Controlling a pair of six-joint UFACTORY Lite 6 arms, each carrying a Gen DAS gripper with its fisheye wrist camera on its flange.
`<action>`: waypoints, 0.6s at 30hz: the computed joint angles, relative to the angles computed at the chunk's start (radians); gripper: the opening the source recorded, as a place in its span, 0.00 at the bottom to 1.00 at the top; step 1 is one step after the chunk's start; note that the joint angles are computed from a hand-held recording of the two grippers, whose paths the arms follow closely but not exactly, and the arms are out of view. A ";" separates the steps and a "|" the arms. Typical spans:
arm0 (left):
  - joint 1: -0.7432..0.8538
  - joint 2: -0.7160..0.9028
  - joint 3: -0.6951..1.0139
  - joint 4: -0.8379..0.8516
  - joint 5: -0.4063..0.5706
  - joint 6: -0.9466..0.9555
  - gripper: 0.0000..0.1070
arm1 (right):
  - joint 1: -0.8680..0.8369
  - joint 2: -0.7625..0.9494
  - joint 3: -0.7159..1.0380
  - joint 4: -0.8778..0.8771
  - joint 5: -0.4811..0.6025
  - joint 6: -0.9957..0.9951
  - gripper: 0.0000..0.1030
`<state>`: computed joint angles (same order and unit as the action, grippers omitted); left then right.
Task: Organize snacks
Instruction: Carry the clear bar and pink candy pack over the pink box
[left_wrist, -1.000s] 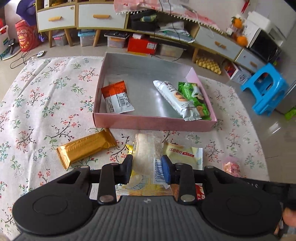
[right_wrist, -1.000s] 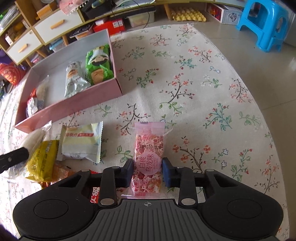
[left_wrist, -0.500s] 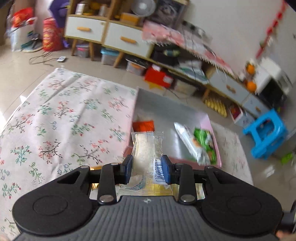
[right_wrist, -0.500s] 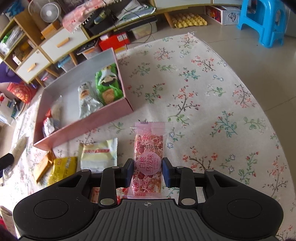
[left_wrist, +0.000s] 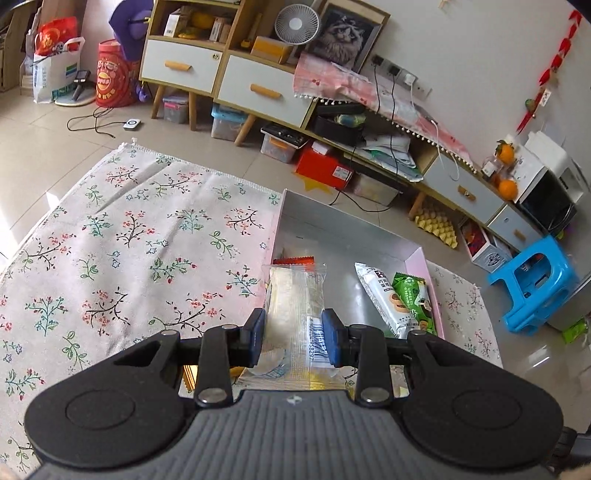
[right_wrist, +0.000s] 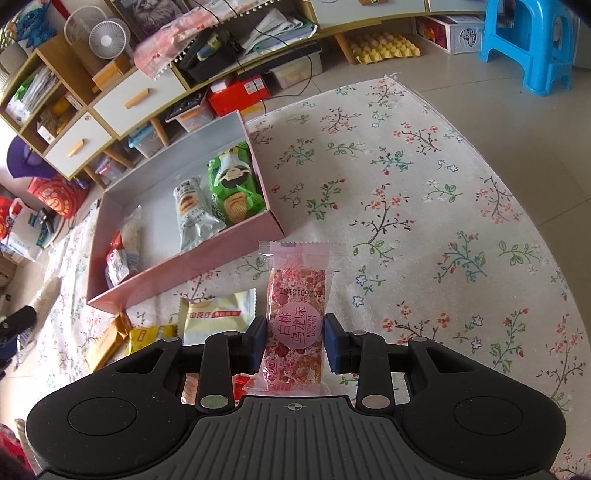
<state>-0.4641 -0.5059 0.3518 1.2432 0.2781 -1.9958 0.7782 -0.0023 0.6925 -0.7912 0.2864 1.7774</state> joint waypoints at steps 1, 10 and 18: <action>-0.019 0.007 0.004 0.007 0.024 -0.014 0.28 | 0.001 -0.002 0.000 -0.004 0.001 0.005 0.30; -0.065 0.075 0.039 0.059 0.078 -0.069 0.28 | 0.025 0.019 0.039 -0.042 0.018 0.040 0.30; -0.079 0.187 0.104 0.208 0.111 -0.207 0.28 | 0.046 0.100 0.157 -0.173 0.011 0.133 0.30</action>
<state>-0.5431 -0.3186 0.4563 1.4514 0.3892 -2.2030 0.8246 0.0981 0.8498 -0.9639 0.2973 1.9101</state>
